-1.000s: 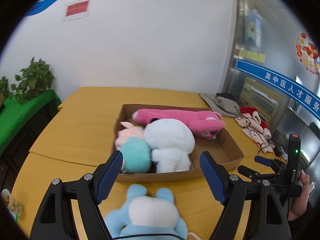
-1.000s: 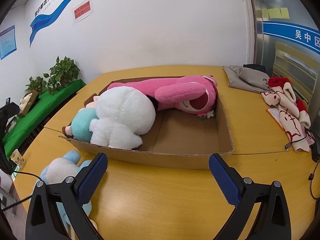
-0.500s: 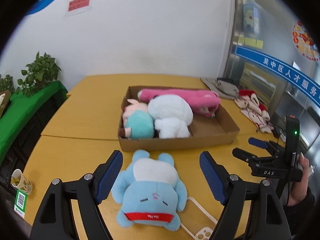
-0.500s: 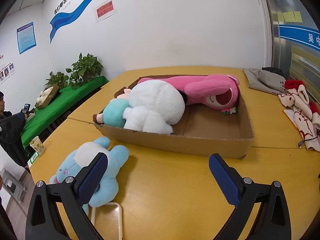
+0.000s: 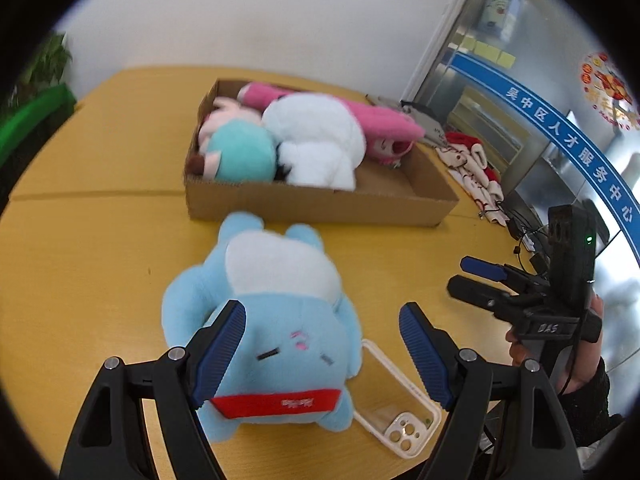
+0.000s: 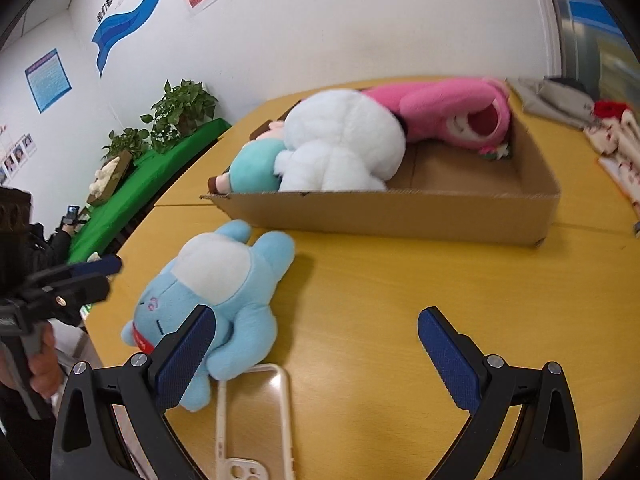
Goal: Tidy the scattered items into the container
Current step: 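Close both grippers on the light-blue plush's head, then lift the light-blue plush with both grippers over the box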
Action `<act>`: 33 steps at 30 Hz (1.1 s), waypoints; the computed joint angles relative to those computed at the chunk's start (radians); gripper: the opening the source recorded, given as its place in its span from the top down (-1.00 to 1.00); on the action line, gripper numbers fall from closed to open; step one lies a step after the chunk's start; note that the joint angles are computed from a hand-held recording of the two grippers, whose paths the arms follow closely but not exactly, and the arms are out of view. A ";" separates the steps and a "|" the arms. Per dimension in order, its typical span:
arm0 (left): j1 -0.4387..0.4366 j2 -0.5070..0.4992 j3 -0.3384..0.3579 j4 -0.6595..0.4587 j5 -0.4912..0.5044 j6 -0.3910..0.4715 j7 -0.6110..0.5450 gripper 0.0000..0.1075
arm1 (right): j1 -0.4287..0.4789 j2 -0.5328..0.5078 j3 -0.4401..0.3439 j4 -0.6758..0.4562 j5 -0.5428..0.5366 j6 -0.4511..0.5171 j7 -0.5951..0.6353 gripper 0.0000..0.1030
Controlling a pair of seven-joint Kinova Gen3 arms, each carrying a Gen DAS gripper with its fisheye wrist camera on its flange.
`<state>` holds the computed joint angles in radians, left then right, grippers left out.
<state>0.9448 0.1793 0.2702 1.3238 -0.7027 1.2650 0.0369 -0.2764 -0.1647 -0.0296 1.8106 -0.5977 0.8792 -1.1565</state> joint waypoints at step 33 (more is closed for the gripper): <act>-0.188 -0.016 -0.032 0.180 0.281 -0.342 -0.209 -0.66 | 0.124 0.426 -0.172 -0.179 -0.347 0.184 0.133 -0.66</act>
